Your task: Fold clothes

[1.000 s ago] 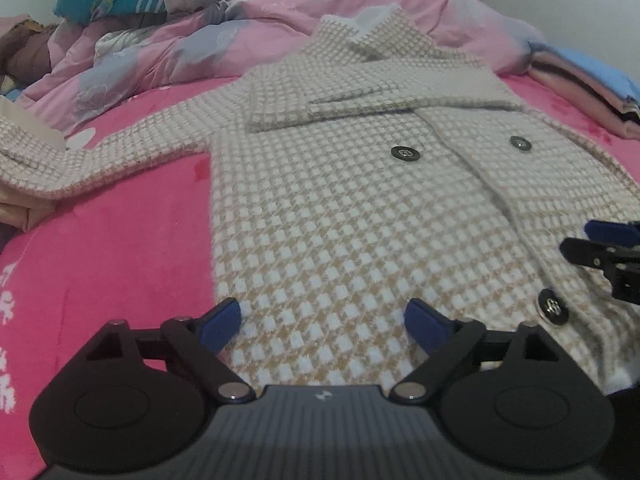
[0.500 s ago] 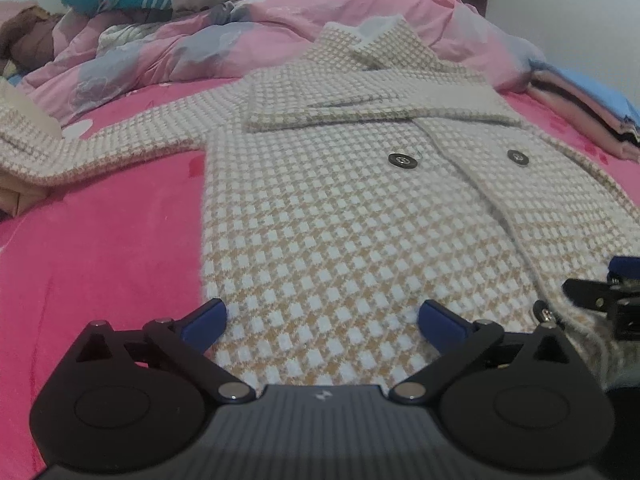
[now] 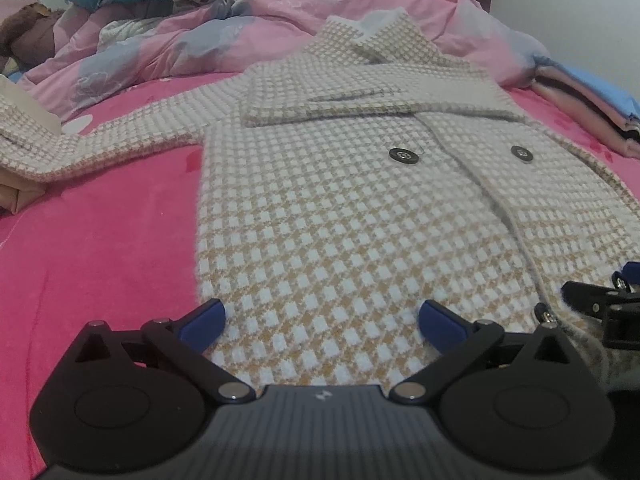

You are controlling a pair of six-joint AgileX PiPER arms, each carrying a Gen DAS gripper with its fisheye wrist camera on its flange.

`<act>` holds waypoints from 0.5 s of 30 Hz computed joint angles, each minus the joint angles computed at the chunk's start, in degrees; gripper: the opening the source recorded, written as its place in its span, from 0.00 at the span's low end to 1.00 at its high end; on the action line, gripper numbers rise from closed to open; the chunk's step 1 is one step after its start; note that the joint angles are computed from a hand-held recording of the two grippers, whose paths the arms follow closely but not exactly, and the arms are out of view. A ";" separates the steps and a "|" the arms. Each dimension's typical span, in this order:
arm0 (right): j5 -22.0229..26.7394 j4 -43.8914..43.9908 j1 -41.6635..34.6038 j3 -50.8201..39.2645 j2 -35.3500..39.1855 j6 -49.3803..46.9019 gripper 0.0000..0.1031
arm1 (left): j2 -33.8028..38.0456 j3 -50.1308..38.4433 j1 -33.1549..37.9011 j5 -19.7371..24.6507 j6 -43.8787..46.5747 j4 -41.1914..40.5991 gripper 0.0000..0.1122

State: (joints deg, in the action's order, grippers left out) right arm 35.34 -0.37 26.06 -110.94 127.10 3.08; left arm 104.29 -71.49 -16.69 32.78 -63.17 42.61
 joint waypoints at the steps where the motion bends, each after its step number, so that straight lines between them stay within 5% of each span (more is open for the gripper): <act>1: -0.09 -0.16 0.04 0.08 -0.02 0.21 0.99 | 0.06 -0.13 0.02 0.11 0.08 -0.11 0.92; 15: -2.82 0.93 -0.26 2.73 -0.89 -0.47 0.99 | 0.55 -1.29 -0.01 1.33 0.73 -1.03 0.92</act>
